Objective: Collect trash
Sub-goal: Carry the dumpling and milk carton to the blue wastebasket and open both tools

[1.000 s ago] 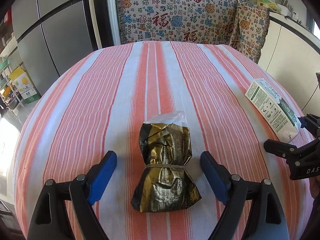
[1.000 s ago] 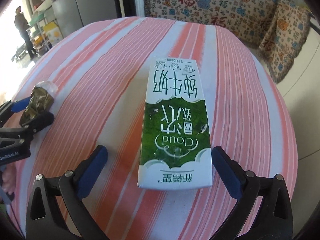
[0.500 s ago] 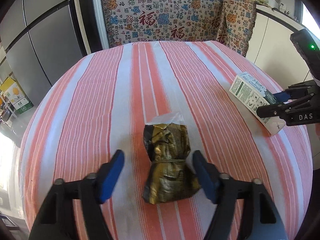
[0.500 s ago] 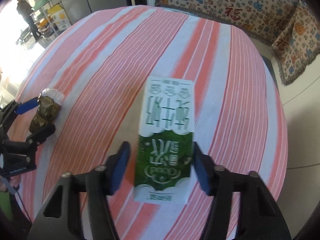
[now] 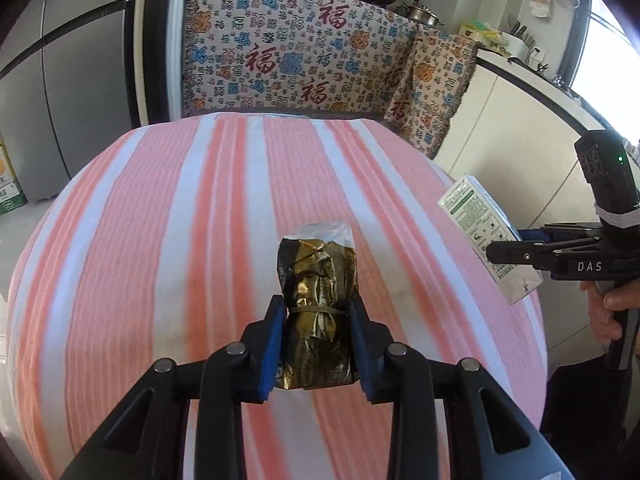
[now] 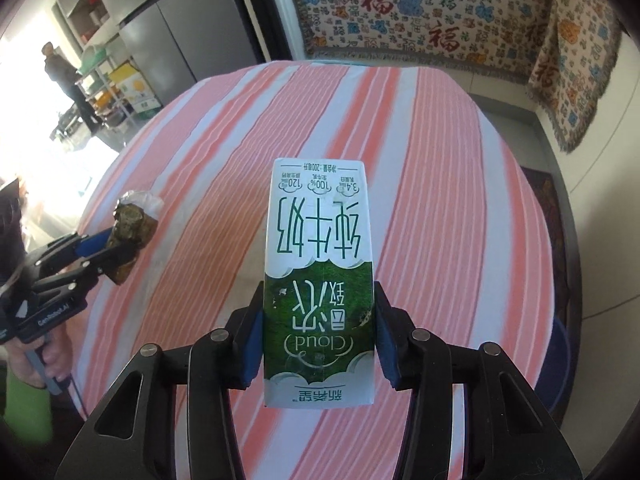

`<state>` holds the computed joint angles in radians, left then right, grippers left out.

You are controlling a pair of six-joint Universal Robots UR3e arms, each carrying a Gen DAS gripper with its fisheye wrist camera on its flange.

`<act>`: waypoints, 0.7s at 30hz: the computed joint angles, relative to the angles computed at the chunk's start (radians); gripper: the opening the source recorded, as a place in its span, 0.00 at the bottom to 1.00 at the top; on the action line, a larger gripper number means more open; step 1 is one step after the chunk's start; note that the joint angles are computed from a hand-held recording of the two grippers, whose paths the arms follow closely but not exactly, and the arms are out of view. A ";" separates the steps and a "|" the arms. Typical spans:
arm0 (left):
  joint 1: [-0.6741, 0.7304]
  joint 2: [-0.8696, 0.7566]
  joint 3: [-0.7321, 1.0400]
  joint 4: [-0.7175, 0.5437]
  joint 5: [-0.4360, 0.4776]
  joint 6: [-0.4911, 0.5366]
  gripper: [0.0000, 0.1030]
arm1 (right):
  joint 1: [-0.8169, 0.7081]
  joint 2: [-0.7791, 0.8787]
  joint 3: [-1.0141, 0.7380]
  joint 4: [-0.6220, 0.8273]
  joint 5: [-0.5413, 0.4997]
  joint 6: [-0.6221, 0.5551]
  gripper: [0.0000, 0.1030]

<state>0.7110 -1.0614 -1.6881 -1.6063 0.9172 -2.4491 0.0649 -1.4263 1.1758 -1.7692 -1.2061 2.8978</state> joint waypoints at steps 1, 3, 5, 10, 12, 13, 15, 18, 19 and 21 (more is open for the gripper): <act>-0.044 -0.005 0.007 0.016 0.002 -0.035 0.31 | -0.040 -0.036 0.029 0.008 0.019 -0.016 0.47; -0.157 -0.022 0.024 0.064 0.011 -0.117 0.31 | -0.153 -0.135 0.100 0.043 0.062 -0.072 0.47; -0.297 -0.066 0.049 0.141 0.022 -0.220 0.31 | -0.280 -0.220 0.148 0.096 0.095 -0.146 0.47; -0.651 -0.273 0.160 0.367 0.090 -0.462 0.31 | -0.611 -0.358 0.228 0.238 0.131 -0.365 0.47; -0.785 -0.379 0.235 0.434 0.121 -0.543 0.31 | -0.731 -0.379 0.250 0.287 0.151 -0.434 0.47; -0.840 -0.423 0.266 0.459 0.134 -0.571 0.31 | -0.780 -0.385 0.262 0.299 0.158 -0.462 0.47; -0.925 -0.515 0.337 0.490 0.153 -0.601 0.31 | -0.871 -0.389 0.297 0.302 0.170 -0.508 0.47; -1.066 -0.718 0.508 0.516 0.213 -0.663 0.31 | -0.962 -0.381 0.348 0.285 0.179 -0.541 0.47; -1.099 -0.768 0.554 0.513 0.231 -0.679 0.31 | -0.981 -0.364 0.358 0.267 0.180 -0.541 0.47; -1.151 -0.903 0.687 0.489 0.271 -0.704 0.31 | -1.016 -0.324 0.388 0.218 0.185 -0.536 0.47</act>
